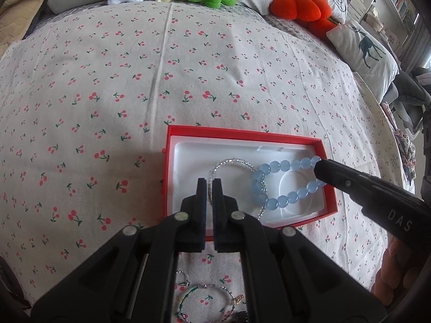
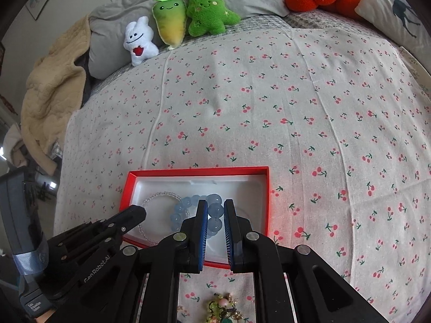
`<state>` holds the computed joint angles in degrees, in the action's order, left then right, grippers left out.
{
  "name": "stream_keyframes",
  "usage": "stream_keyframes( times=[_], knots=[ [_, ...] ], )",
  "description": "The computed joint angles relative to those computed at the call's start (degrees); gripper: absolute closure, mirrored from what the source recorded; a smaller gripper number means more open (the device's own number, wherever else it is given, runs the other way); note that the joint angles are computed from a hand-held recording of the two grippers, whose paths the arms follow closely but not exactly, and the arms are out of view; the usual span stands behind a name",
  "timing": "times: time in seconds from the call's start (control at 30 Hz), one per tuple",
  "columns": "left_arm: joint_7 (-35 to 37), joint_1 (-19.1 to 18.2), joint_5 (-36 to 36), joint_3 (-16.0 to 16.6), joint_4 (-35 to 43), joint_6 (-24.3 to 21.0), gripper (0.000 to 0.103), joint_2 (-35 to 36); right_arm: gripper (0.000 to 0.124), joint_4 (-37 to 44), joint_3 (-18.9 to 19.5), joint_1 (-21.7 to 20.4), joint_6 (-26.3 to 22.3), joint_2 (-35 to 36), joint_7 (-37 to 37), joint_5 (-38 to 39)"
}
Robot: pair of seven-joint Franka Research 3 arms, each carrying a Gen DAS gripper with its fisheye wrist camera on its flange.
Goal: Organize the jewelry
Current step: 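Carry both bracelets into the red box and open both tools, then grasp the green beaded bracelet with the left tool while the right tool grasps the green heart charm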
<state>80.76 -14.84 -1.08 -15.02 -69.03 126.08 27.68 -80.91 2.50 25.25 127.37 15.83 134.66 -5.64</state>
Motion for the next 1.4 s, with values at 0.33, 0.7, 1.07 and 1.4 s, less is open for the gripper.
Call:
stream_keyframes(
  times=[0.33,0.7,1.07,1.4],
  knots=[
    [2.24,0.02,0.62,-0.36,-2.99,0.55,0.064,-3.55,0.108,-2.99,0.02,-0.05,-0.49,-3.58,-0.01,-2.88],
    [4.09,0.16,1.28,-0.04,-14.41,2.96,0.020,-13.15,0.053,-8.59,2.45,-0.31,-2.88,-10.74,0.16,-5.47],
    [5.29,1.11,0.07,0.65,-22.58,-0.46,0.019,-18.79,0.047,-13.61,5.11,-0.39,-8.13,-15.27,0.64,-5.72],
    [4.92,2.66,-4.08,1.59,-25.95,-4.72,0.019,-20.40,0.046,-16.75,5.79,-0.92,-11.67,-16.34,2.39,0.62]
  ],
)
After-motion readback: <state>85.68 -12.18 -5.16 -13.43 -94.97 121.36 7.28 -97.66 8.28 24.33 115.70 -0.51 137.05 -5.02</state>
